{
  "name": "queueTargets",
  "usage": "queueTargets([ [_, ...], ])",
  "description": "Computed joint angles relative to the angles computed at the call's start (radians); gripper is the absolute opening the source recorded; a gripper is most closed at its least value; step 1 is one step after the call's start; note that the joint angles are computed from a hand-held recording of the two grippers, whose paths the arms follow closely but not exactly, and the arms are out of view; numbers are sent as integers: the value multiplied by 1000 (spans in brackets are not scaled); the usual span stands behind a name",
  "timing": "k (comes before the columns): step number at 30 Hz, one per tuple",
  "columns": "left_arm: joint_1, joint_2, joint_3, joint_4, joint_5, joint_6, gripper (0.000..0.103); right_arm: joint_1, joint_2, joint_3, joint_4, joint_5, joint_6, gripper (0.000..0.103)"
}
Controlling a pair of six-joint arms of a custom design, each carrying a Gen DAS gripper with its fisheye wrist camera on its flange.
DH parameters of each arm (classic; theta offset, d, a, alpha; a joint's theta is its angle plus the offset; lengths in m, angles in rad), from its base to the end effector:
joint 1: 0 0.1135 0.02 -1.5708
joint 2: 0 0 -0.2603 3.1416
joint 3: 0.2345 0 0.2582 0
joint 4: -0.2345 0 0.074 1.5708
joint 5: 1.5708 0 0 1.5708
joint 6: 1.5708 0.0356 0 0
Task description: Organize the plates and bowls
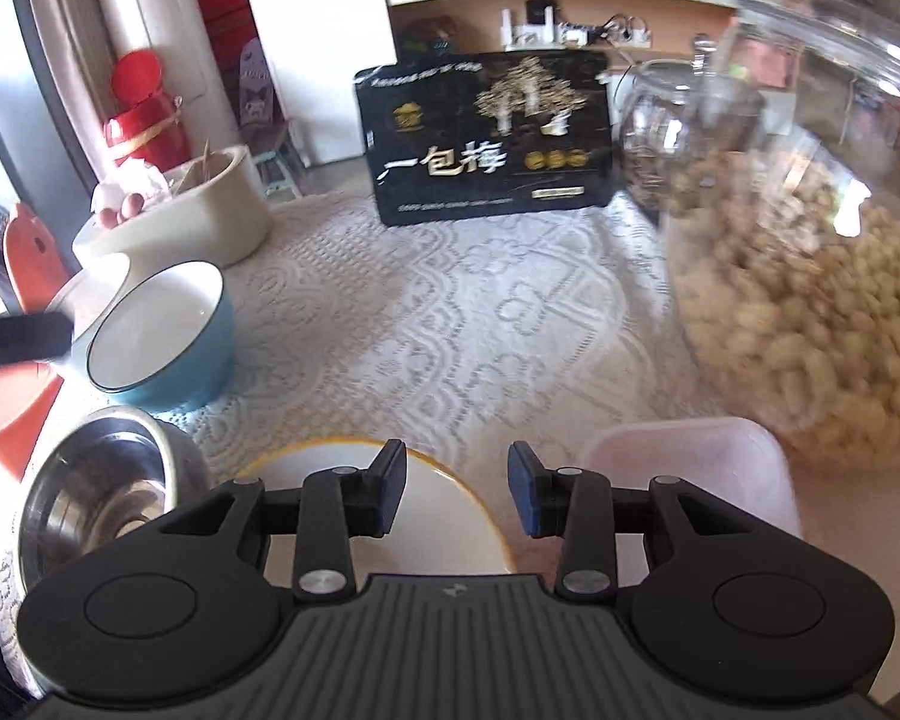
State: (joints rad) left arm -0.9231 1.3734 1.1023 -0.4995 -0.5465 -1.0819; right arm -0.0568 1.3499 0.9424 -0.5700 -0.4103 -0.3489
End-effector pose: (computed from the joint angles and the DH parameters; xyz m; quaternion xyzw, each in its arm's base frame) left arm 0.1969 -0.2296 0.2866 -0.1751 0.8757 -0.1823 0.4113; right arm 0.2773 -0.0015 0.2346 -0.1952 0.9176 0.1332 0.3196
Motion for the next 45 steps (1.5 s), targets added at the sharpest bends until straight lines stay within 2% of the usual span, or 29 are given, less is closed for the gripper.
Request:
queueTargets([
  [3,87,-36,-22,80,82,122,30,94,23,50,-32,68,49,38],
  [6,162,-125,-143,180,157,183,30,183,32,87,-30,163,86,41],
  [8,220,-187,-211,159,178,141,30,240,52,112,-14,226,104,45],
  [11,310,-236,-251,41,166,84,30,303,120,169,6,270,132,47],
  [14,386,-243,-271,-17,198,77,30,357,219,253,1,268,168,47],
  [17,426,-223,-285,-9,253,102,30,402,290,320,-25,237,186,49],
  [20,452,-186,-290,2,299,114,30,440,327,357,-40,230,193,56],
  [24,452,-148,-283,-11,322,133,30,475,343,360,12,233,205,72],
  [27,450,-136,-288,2,330,144,32,485,378,382,34,230,227,72],
  [29,470,-113,-294,21,349,140,32,474,441,445,-1,160,231,72],
  [31,475,-70,-281,19,348,137,32,470,536,545,-77,91,252,70],
  [32,470,-47,-271,17,347,141,32,472,582,594,-116,80,271,64],
  [33,463,-25,-259,19,348,148,37,478,625,636,-146,75,288,54],
  [34,454,-4,-245,17,338,153,41,485,659,667,-166,74,298,51],
  [36,446,27,-227,16,318,154,41,499,717,708,-188,76,311,46],
  [39,446,58,-221,30,294,146,36,517,780,742,-199,65,328,36],
  [42,432,106,-190,13,266,156,37,528,787,731,-175,43,325,30],
  [45,419,131,-170,7,233,145,37,538,775,722,-181,58,315,30],
])
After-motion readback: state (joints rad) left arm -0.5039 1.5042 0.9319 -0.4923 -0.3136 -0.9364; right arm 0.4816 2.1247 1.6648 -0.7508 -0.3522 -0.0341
